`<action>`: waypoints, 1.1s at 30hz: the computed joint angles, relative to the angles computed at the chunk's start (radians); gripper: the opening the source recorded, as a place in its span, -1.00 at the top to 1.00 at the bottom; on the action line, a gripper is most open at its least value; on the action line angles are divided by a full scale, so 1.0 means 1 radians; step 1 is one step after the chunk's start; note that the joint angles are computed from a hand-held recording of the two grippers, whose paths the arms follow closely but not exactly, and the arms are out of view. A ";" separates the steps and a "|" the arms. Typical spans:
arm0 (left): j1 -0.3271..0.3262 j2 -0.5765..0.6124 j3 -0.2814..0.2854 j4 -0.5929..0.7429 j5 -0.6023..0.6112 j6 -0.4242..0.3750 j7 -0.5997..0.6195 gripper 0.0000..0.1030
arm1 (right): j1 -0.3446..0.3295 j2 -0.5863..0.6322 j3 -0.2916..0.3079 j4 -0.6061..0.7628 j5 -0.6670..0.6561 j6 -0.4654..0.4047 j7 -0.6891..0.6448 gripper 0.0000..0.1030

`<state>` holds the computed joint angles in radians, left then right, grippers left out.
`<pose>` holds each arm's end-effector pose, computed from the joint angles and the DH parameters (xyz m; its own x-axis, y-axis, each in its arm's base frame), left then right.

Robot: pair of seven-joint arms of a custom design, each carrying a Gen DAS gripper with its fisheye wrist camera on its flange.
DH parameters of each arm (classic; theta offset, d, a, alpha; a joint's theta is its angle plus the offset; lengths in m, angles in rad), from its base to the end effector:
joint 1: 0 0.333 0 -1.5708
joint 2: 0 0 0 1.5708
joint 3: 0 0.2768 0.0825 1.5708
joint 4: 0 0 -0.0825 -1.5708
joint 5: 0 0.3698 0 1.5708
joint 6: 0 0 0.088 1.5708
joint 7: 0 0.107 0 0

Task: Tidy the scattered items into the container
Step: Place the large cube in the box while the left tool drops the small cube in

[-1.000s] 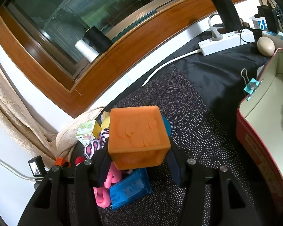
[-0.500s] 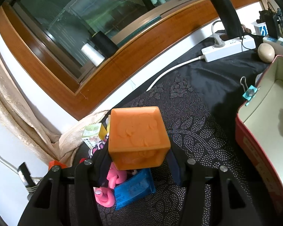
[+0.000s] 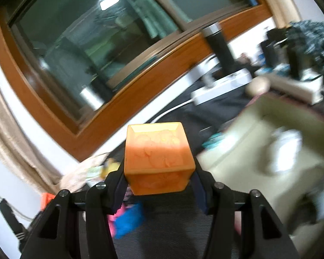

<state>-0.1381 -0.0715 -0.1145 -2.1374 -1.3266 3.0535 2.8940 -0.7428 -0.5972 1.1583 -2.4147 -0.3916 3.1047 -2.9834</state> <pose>0.5384 -0.0616 0.4746 -0.3195 -0.9469 0.0362 -0.4776 0.1279 -0.8692 0.4308 0.2700 0.4543 -0.3259 -0.7602 -0.5620 -0.3596 0.6494 -0.6700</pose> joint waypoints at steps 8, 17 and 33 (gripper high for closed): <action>-0.067 -0.057 -0.029 -0.039 -0.019 -0.065 0.009 -0.05 | 0.348 0.039 -0.401 -0.073 -0.048 -0.268 -0.214 -0.12; -0.148 -0.094 -0.037 -0.080 0.036 -0.069 -0.040 -0.05 | 0.331 0.050 -0.399 -0.049 -0.242 -0.363 -0.084 -0.43; -0.257 -0.034 -0.098 -0.002 0.152 -0.145 -0.141 -0.05 | 0.561 -0.290 -0.535 -0.314 -0.378 -0.380 0.277 -0.53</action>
